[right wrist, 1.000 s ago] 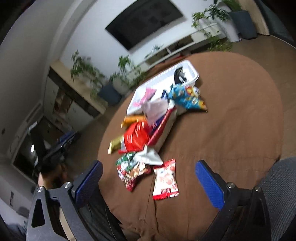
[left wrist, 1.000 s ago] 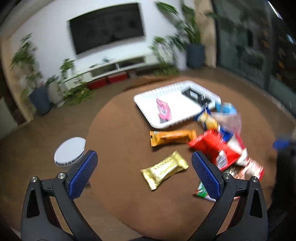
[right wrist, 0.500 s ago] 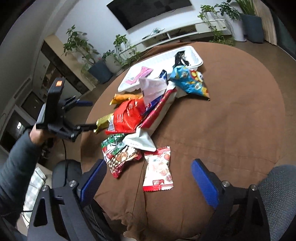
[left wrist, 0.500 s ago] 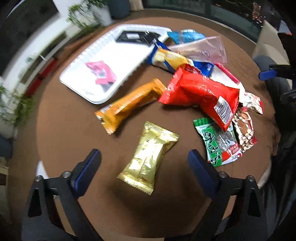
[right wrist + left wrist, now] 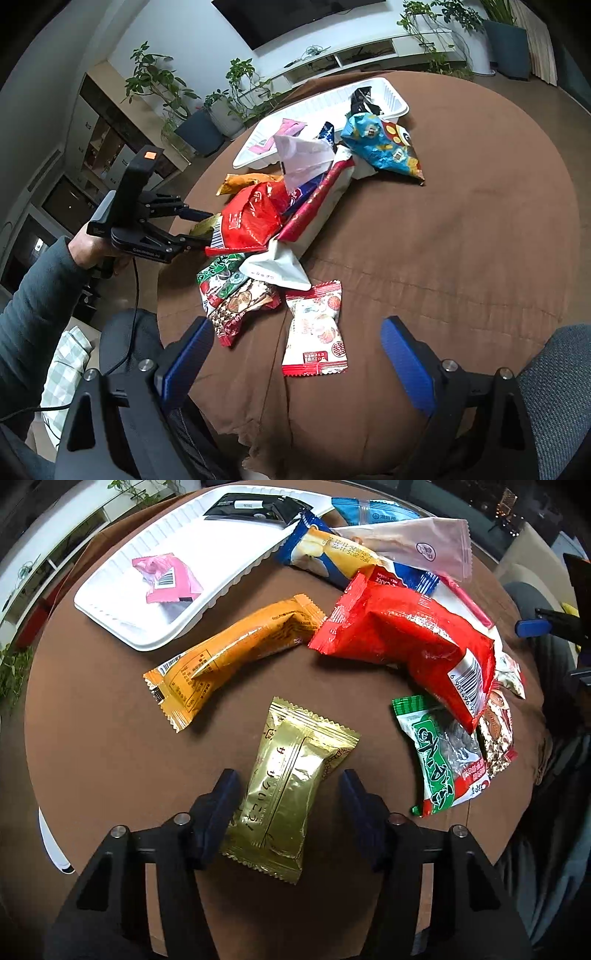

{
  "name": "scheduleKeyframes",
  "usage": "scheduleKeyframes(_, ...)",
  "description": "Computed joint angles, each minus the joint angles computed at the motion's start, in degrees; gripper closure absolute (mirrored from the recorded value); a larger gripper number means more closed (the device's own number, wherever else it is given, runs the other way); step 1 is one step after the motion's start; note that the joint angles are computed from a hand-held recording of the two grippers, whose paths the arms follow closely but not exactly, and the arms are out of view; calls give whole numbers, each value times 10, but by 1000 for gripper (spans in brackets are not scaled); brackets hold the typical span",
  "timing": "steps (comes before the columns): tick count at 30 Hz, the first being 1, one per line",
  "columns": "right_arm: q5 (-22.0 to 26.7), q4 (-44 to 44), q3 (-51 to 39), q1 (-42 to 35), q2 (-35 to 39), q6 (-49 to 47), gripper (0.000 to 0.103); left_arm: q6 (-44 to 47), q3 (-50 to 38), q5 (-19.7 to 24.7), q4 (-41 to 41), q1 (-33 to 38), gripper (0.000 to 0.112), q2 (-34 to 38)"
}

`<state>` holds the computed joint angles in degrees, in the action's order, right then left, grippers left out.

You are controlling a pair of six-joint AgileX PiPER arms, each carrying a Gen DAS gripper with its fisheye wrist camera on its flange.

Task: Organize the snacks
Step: 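Reach the left gripper to the gold wafer packet and grasp it, then lift the gold wafer with the left gripper while the right gripper grasps the red-white candy packet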

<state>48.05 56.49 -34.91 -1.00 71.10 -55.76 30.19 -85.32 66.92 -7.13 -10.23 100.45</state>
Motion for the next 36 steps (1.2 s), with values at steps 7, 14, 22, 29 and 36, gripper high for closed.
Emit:
scheduleKeyframes(7,-10,-5,2,7,-2,6,8,-38,7,-2,13,-8,66,-5)
scheduleKeyframes(14,-42,-34,3,27,-6,31,9,-96,60,-31,30,-41,80,-50)
scheduleKeyframes(22,-71,-67,1,50,-14,53,9,-151,123,-62,36,-50,83,-101)
scheduleKeyframes(29,-105,-119,-8,83,-12,90,10,-148,211,-95,-45,-11,83,-197)
scheduleKeyframes(36,-135,-197,-35,146,27,155,25,-146,261,-99,-130,49,83,-274)
